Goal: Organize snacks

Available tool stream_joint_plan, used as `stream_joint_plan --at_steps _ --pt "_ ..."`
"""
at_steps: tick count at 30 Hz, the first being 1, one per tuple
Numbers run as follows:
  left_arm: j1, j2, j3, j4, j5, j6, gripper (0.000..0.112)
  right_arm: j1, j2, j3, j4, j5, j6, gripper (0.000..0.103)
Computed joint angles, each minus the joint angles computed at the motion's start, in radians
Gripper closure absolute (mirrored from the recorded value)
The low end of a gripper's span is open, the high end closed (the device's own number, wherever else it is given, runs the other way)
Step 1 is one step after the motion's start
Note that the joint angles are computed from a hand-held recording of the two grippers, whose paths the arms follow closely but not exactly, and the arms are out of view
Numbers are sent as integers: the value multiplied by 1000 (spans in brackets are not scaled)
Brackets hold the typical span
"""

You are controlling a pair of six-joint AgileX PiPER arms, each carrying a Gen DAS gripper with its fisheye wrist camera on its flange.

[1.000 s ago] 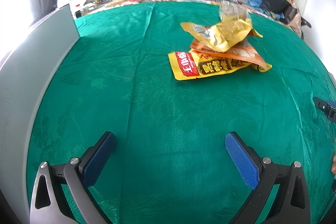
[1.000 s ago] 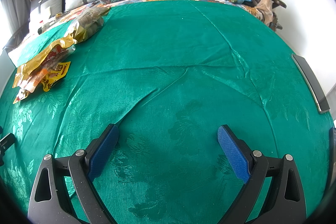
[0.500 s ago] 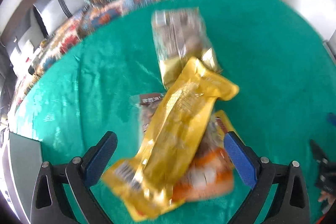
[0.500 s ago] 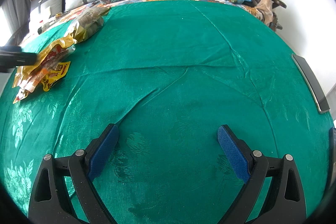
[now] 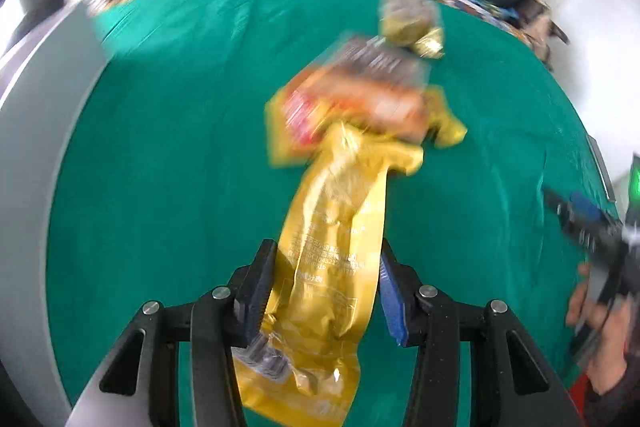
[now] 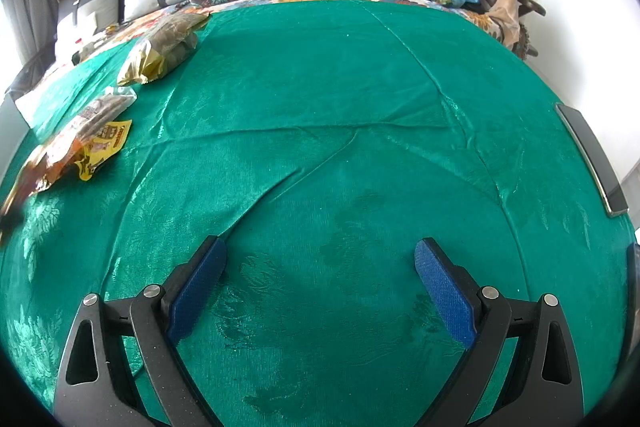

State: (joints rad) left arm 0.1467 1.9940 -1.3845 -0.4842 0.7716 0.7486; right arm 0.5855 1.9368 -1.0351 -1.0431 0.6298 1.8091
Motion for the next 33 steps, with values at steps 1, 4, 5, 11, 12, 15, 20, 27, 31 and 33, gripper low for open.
stream_joint_plan --at_steps 1,4,5,11,12,15,20,27,31,33 --pt "34 -39 76 -7 -40 30 65 -6 -2 2 -2 -4 -3 6" --pt "81 -118 239 -23 -162 101 64 0 1 -1 0 0 0 6" --pt "95 -119 264 -41 -205 137 60 -1 1 -1 -1 -1 0 6" --pt "79 -70 268 -155 -325 337 13 -1 3 -2 -2 -2 1 6" --pt "84 -61 263 -182 -333 367 11 -1 3 -2 -2 -1 1 6" --pt "111 -27 235 -267 -335 412 9 -4 2 0 -4 -4 1 6" --pt "130 -13 243 -404 -362 551 9 -2 2 -1 -2 -3 1 6" --pt "126 -9 236 -398 -361 541 9 -5 1 2 -4 -5 1 6" --pt "128 -8 234 -398 -359 542 9 -2 1 0 -3 -3 2 5" --pt "127 -10 237 -399 -361 542 9 -5 0 3 -4 -7 0 6"
